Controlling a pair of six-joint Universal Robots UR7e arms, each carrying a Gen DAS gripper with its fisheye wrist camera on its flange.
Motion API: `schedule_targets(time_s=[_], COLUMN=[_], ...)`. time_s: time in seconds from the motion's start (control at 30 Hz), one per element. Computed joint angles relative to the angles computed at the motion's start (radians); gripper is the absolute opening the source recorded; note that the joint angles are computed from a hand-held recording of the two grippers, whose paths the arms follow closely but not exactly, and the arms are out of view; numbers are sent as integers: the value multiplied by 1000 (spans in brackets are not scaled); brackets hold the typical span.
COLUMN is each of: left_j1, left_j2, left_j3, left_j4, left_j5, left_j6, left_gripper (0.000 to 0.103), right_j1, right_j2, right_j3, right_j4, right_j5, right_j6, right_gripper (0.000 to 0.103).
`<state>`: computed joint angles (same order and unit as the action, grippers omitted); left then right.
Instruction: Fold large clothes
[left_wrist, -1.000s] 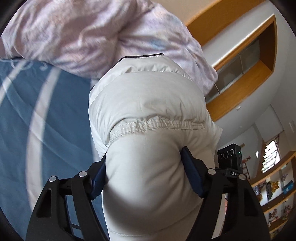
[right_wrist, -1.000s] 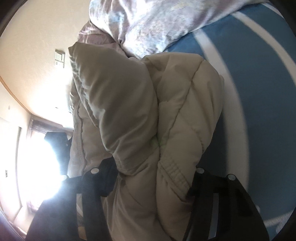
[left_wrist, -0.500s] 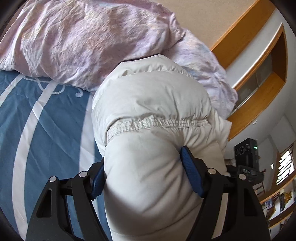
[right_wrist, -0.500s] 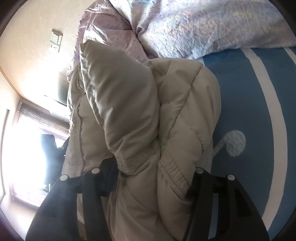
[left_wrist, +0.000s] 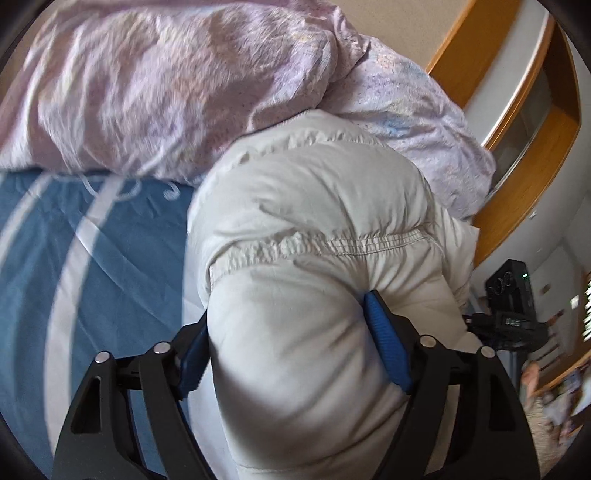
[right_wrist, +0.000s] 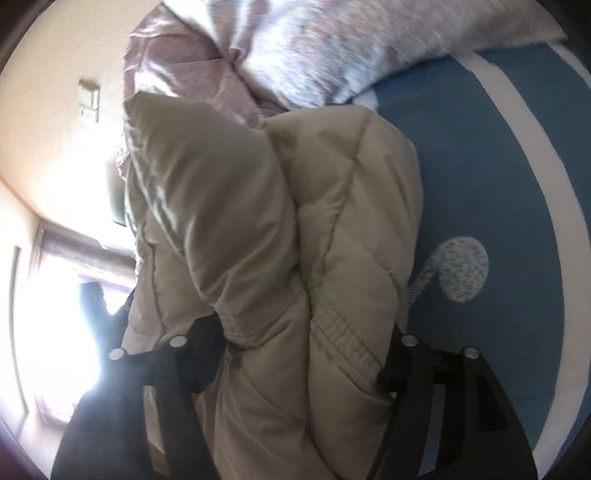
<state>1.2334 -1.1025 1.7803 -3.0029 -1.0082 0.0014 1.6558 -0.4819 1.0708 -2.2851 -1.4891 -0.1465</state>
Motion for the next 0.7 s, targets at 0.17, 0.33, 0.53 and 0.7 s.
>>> schedule_targets(time_s=[0.17,0.33,0.53,0.7], left_j1=[-103,-101,-103,-105], left_j2=[81,78,88,92], left_j3=[19,16,7,14], left_j4=[-207,-192,-201,-212], left_j5=[329,337,349,342], left_j6=[252,236,251,231], left_gripper=[88,89,89,89], right_j1=[17,43,91,86], right_j2=[-4,-66,-116,-130], right_j3=[23,133,256,260], right_j4=[-62,-223,-572,-551], right_j5=[-45,-149,-329,-190], right_j6=[7,-5,-11,17], right_gripper=[79,83,86,86])
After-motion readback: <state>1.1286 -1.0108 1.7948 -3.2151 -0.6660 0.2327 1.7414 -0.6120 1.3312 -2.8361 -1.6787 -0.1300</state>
